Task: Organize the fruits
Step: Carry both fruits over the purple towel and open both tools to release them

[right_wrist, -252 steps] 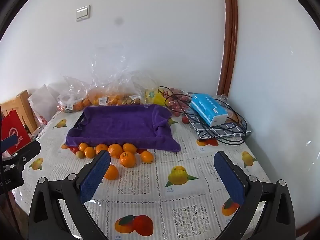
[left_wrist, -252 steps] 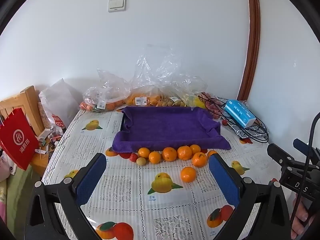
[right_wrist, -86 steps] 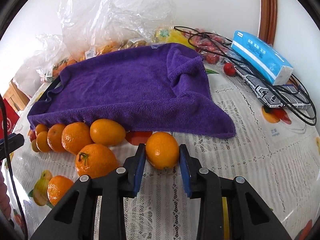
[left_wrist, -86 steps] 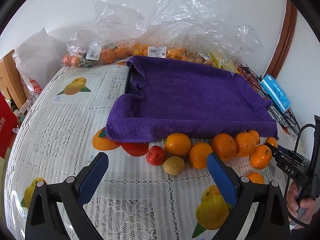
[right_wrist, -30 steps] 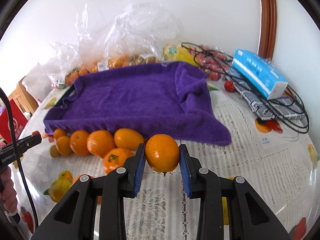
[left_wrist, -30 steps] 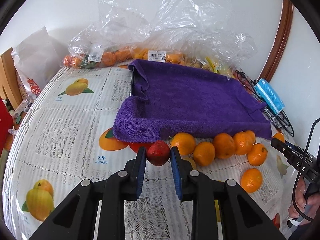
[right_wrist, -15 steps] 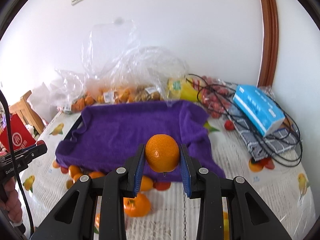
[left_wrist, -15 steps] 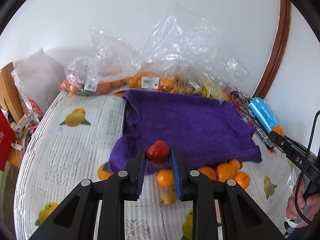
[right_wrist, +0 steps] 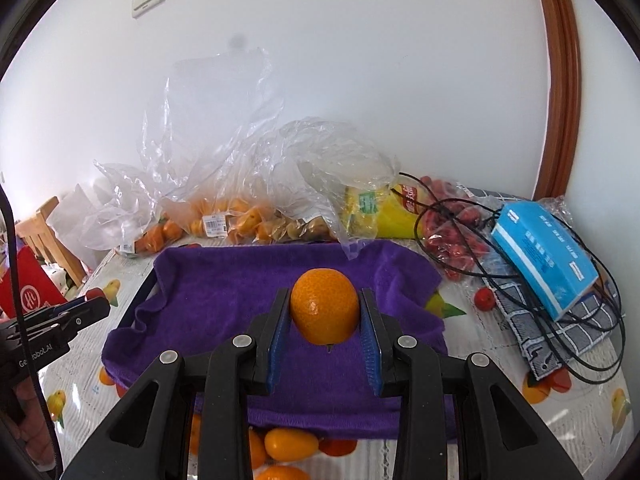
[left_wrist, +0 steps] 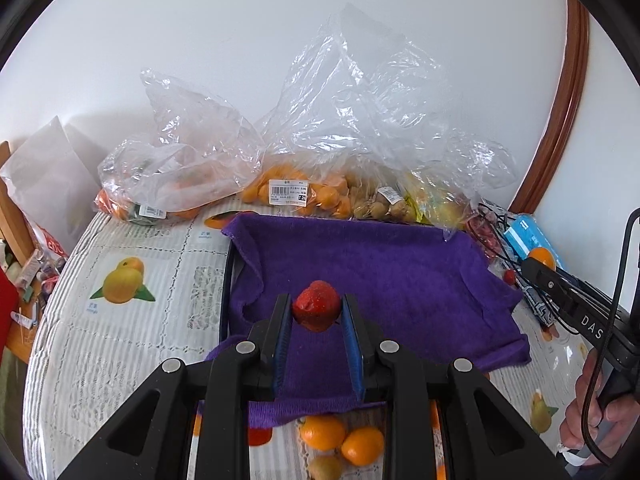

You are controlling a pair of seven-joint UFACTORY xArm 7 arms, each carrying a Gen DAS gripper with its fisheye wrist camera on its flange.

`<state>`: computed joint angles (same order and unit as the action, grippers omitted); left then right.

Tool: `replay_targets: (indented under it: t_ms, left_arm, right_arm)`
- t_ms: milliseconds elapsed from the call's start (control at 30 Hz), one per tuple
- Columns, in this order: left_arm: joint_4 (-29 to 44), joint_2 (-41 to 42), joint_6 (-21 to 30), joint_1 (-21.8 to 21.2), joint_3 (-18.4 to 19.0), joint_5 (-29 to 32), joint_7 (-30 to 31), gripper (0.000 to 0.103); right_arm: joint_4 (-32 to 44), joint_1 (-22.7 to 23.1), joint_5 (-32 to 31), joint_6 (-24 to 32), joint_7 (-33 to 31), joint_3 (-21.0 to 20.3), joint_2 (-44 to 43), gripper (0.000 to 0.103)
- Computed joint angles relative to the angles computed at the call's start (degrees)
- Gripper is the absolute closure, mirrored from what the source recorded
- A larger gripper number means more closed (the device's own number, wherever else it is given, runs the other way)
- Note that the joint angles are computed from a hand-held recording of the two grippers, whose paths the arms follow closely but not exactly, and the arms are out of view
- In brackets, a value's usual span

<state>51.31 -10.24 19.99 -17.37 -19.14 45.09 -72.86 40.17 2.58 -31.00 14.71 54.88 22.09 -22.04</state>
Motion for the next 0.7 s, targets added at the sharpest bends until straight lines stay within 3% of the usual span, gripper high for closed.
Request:
replay_targets:
  t_ms: [133,233,500,600,700]
  left_arm:
    - [2.20,3.61,-1.71,-0.39,1.69,-2.20,2.23,0.079]
    - [3.58,5.71,-1.85,-0.69,2.64,-0.30,0.51,0.079]
    - [4.12,9.94,-4.02,-3.30,6.46,-2.55,1.83,0.079]
    - [3.82,11.03,-4.79,-4.24,7.35,-3.80,2.75,0.079]
    - [3.77,11.75,-4.24,-5.20,7.94,-3.83,2.95,0.079]
  right_arm:
    - [1.97,-1.44,-2.30,-1.09,1.50,0.63,3.38,0.070]
    - [2.84,-1.73,-4.28,-2.12,2.82,0.29,6.00,0.070]
    - [3.98,2.41,-7.52,-1.03,3.95,-3.99,11.76,0.074]
    - [3.36,5.45,-3.77,-2.67,0.87,-6.96,12.89,0.077]
    - [3.90,5.79,-5.98,-1.29,1.97,-6.80,13.82,0.077]
